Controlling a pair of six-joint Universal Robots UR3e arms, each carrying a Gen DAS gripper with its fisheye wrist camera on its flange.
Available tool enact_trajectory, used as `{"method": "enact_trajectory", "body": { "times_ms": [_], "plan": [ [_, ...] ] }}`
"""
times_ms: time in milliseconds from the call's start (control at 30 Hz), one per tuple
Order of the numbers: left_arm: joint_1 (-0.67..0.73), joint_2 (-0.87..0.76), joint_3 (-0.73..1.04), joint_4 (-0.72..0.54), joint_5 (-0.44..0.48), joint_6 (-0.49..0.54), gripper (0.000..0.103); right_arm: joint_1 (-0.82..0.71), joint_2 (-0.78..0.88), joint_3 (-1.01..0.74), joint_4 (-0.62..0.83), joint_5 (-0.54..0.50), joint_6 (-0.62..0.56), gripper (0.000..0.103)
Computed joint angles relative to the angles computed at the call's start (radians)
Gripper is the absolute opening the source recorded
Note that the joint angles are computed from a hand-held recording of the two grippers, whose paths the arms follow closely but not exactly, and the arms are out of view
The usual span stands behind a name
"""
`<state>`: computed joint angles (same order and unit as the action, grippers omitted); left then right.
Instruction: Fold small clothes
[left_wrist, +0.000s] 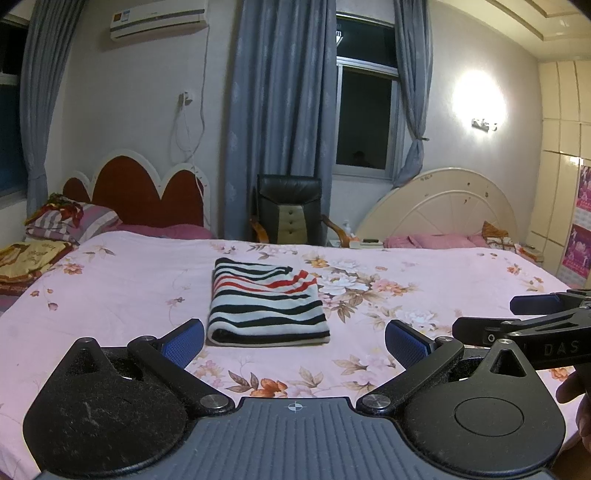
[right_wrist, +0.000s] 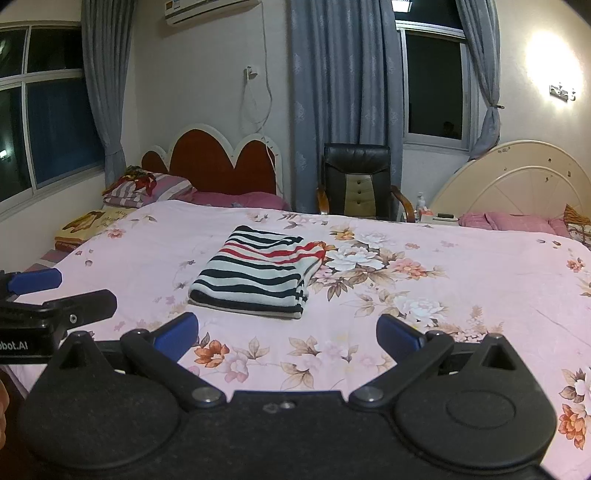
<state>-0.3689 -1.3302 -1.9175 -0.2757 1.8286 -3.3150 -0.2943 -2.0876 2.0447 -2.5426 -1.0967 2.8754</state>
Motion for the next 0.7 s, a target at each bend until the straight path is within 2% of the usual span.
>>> {"method": "enact_trajectory", "body": {
  "times_ms": [367,700],
  "plan": [
    [-0.018,-0.026,0.024,-0.009,0.016,0.003,0.103,-0.056,-0.015,0.007,0.03,0.046,-0.035,0.102],
    [-0.02,-0.03,0.031,-0.012,0.016,0.002,0.103,-0.051,-0.014,0.007,0.029,0.042,-0.032,0.102]
  ]
}}
